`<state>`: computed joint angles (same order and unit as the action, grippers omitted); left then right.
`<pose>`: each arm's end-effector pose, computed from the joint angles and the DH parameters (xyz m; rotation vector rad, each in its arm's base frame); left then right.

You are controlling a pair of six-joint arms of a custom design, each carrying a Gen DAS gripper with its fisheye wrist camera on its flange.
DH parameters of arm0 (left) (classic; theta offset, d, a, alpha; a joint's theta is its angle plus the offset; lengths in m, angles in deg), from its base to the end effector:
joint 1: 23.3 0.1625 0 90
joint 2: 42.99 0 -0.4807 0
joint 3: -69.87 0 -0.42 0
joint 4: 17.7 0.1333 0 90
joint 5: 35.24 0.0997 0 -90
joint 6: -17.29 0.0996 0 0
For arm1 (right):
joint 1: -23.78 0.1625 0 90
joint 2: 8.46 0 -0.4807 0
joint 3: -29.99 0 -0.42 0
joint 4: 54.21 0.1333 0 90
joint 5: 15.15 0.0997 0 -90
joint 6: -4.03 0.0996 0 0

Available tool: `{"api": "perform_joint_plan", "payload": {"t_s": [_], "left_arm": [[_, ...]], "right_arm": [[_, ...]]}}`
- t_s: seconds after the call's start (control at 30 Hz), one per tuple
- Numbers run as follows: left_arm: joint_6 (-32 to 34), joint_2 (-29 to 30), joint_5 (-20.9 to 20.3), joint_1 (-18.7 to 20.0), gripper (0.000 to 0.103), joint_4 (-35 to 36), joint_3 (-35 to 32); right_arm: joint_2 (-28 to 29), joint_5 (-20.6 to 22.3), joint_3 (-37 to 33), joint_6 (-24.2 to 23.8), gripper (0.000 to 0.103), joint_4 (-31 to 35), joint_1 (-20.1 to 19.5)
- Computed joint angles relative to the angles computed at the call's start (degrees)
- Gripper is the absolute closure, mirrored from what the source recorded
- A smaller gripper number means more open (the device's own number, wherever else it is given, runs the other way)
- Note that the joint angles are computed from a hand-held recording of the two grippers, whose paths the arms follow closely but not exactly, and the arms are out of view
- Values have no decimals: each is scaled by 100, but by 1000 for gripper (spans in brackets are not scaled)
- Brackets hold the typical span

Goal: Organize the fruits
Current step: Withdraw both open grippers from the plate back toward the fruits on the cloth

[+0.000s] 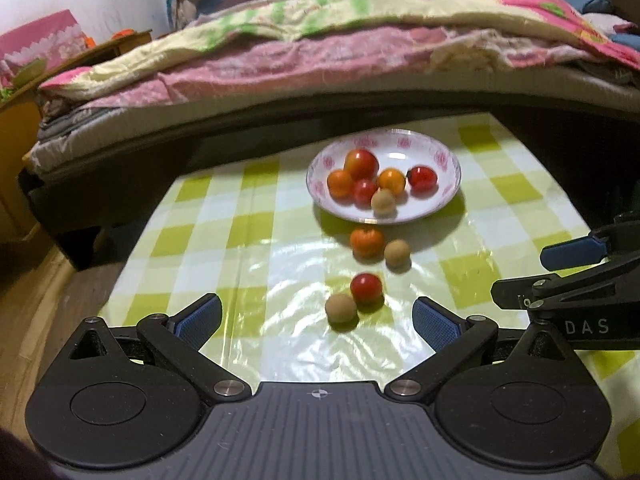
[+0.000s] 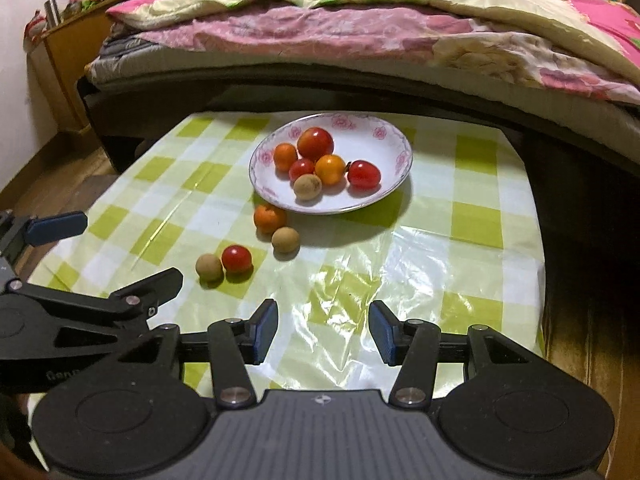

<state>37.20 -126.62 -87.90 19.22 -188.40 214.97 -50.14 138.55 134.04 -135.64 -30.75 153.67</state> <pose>-0.1448 -0.3956 0.2293 1.2774 2.1756 -0.6172 0.3272 -0.3229 0.0588 -0.0573 -2.1640 0.9264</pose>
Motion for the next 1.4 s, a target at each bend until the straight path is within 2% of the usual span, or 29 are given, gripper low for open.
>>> {"api": "perform_joint_plan", "payload": {"t_s": [0.5, 1.4], "left_arm": [[81, 75, 133, 55, 3, 159, -4], [157, 101, 144, 166, 7, 214, -42]], "right_arm": [[145, -248, -72, -91, 51, 112, -180], [210, -372, -141, -477, 51, -29, -307]]}}
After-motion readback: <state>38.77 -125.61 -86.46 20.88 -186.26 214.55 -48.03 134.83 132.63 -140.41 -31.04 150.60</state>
